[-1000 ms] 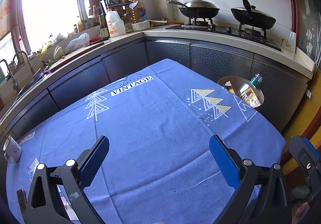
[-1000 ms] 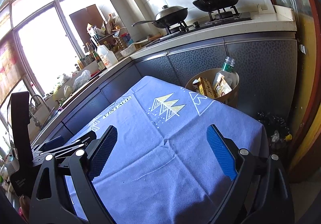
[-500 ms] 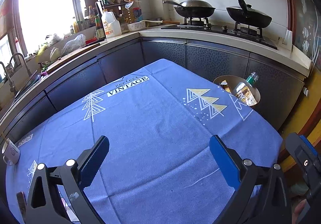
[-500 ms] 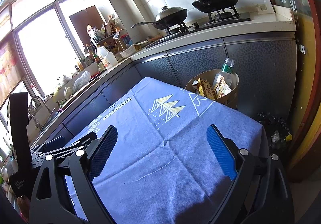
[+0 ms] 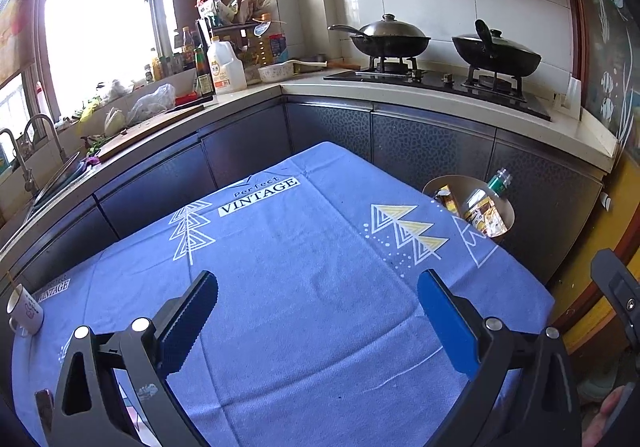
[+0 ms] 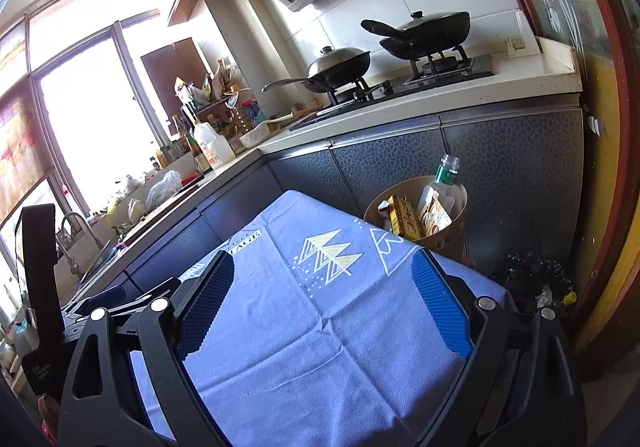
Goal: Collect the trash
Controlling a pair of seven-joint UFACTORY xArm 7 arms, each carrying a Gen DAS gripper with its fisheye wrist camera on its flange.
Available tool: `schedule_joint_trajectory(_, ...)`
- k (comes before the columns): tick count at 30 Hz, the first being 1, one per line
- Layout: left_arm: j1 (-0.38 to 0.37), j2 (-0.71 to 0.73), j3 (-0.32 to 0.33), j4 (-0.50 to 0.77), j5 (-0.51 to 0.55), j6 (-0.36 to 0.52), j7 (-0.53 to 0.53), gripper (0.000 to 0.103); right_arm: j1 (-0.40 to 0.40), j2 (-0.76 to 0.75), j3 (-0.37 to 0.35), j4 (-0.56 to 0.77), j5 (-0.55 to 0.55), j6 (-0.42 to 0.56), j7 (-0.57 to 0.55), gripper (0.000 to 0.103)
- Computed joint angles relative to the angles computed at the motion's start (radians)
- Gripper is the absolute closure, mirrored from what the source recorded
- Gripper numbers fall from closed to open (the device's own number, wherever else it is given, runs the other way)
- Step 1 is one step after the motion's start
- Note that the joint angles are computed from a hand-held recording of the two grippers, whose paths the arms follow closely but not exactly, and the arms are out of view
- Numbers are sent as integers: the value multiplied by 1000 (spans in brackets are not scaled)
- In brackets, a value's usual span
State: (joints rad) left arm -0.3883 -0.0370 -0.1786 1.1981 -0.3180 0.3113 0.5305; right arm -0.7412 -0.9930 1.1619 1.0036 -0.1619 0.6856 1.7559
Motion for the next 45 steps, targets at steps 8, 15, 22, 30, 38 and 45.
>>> schedule_joint_trajectory(8,-13,13,-16,36,60,20,-50,4,7,-43,-19,-1,-6,12,-2,14)
schedule_joint_trajectory(15,-21,20,-24,34,140,23,-113,4,28,-53,-28,-31,4,2,19,14)
schedule_joint_trajectory(22,-24,23,-25,35,158,31,-130,4,43,-49,-30,-48,-3,-2,42,14)
schedule_joint_trajectory(30,-26,31,-28,29,189,35,-150,4,52,-31,-25,-57,-11,-9,69,14)
schedule_joint_trajectory(38,-28,35,-30,29,204,42,-163,4,53,-20,-23,-60,-24,-11,89,14)
schedule_joint_trajectory(45,-27,34,-29,24,202,43,-158,4,55,-13,-21,-57,-31,-9,96,14)
